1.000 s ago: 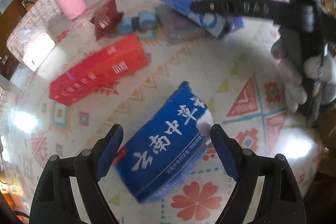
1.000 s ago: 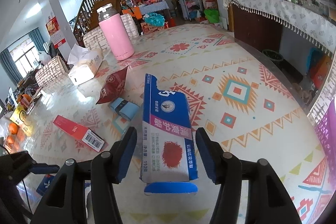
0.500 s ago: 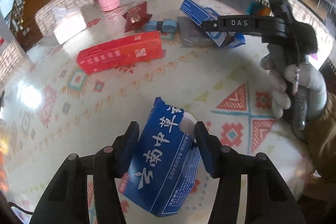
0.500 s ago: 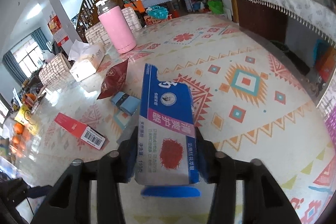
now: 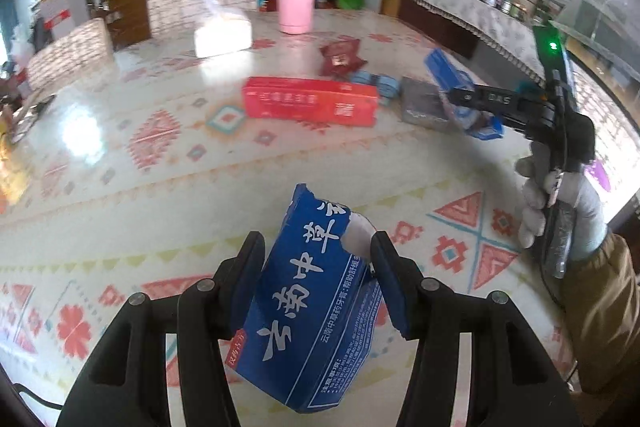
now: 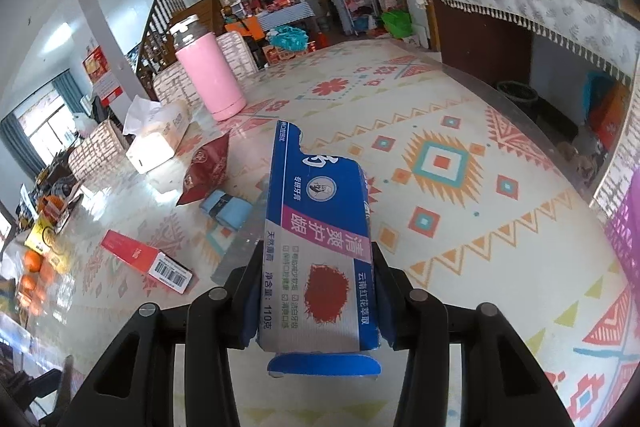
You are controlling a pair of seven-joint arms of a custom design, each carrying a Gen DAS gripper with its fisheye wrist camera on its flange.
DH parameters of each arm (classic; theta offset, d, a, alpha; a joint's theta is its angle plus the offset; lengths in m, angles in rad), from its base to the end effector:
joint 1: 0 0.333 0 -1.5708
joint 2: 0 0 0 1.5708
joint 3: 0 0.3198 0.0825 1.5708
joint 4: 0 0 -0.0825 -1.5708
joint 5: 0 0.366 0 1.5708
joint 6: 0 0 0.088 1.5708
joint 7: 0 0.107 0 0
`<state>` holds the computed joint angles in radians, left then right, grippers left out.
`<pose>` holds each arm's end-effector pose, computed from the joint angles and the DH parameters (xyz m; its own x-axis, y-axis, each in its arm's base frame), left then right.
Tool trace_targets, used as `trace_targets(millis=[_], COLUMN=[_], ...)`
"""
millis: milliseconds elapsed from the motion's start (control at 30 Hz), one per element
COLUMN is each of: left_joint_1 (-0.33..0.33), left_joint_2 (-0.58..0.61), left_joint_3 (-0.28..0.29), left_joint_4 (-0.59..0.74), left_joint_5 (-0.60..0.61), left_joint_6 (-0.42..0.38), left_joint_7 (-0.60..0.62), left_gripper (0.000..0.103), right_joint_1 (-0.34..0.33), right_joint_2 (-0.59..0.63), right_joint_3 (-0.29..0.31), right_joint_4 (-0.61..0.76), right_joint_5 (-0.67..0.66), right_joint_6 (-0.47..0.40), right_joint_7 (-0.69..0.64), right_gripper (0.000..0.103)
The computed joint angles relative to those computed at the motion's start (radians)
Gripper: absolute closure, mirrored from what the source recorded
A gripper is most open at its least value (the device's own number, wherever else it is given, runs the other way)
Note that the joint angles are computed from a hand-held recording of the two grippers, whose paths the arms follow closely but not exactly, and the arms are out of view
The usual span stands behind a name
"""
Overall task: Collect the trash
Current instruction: 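Grasp the blue Yunnan box with the left gripper while right holds toothpaste box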
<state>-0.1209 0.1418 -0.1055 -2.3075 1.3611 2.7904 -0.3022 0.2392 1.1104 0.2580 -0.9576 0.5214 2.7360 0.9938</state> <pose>0.4917 -0.1590 0.3154 0.3809 -0.9224 0.0647 -0.7004 -0.3334 -0.6311 0.7687 0.2796 0.2733 0.5106 -0.8036 -0.3058 -0.7076 -0.1906 -0.6804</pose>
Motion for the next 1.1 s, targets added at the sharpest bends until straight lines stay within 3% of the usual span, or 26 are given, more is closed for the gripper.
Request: trace_targets(millis=[200,467,633,767,1000,1100], left_joint_1=[0.000,0.001,-0.012,-0.030,-0.058,-0.067], left_joint_2=[-0.043,-0.086,-0.096,-0.115,-0.167,-0.163], left_joint_3=[-0.006,-0.033,-0.052,-0.069,-0.098,-0.106], left_joint_4=[-0.044,-0.078,-0.078,-0.079,-0.089,-0.073], left_joint_5=[0.034,0.107,0.132,0.132,0.152,0.153], left_joint_6=[-0.033,-0.072,-0.090,-0.109,-0.120,-0.112], left_joint_7=[-0.082,-0.156,-0.170,-0.171,-0.203,-0.203], left_gripper=[0.049,0.049,0.049,0.049,0.049,0.049], right_joint_1=[0.028,-0.108,-0.263,-0.443,-0.743,-0.824], right_joint_2=[-0.050,-0.306,-0.414,-0.443,-0.425,-0.415], right_joint_3=[-0.050,0.100,0.259,0.455,0.742,0.803], right_joint_4=[-0.081,-0.531,-0.766,-0.911,-1.100,-1.153], right_joint_5=[-0.028,0.032,0.126,0.181,0.088,0.032], right_joint_6=[0.055,0.239,0.351,0.476,0.629,0.670], right_joint_7=[0.054,-0.203,-0.382,-0.504,-0.525,-0.502], right_gripper=[0.052,0.052,0.052,0.052,0.052,0.052])
